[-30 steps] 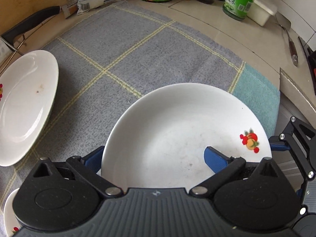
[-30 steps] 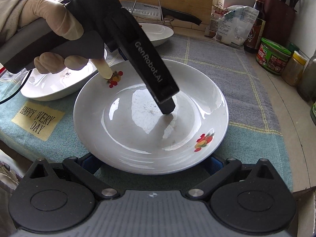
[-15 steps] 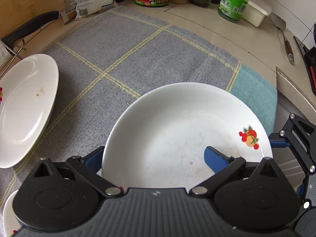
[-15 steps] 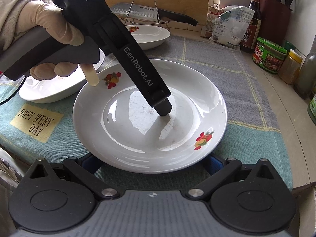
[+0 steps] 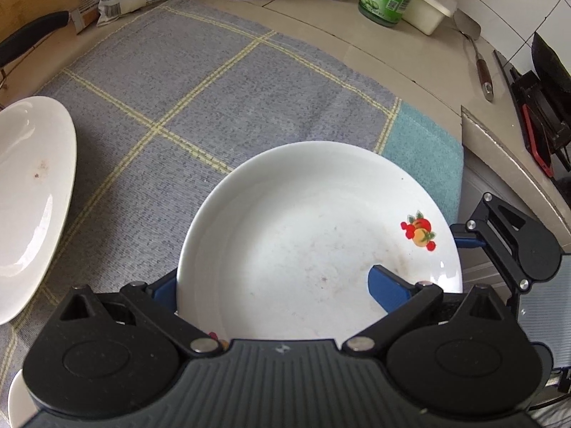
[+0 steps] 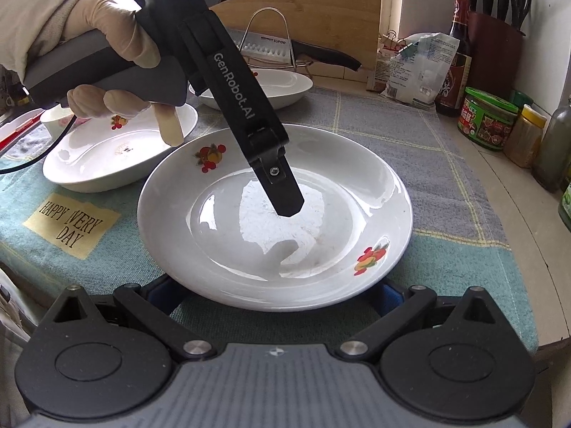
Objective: Organize plates and bowls
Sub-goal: 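Carry the held plate with the left tool across the mat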
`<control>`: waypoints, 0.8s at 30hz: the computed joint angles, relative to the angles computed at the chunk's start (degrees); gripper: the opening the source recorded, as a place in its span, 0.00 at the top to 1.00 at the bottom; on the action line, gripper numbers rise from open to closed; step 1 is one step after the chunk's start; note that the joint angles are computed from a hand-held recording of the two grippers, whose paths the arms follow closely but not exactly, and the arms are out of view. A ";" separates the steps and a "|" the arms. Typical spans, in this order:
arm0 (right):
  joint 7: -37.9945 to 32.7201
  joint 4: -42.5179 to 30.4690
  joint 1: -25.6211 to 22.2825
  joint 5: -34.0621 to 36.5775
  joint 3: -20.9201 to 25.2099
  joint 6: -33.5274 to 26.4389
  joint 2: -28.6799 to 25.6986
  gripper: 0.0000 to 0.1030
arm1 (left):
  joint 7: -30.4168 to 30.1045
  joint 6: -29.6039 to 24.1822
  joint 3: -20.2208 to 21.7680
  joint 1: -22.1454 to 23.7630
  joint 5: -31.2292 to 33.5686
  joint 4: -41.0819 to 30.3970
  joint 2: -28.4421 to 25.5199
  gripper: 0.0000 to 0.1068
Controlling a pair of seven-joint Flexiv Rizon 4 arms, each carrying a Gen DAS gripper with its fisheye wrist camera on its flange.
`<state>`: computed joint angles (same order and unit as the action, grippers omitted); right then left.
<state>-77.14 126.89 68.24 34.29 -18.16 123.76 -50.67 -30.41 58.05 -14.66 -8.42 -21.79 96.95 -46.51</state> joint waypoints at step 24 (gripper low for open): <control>3.05 1.21 3.26 -1.86 -4.07 -4.18 0.58 0.00 | 2.26 -10.55 1.61 -0.72 1.00 -6.41 -1.76 0.07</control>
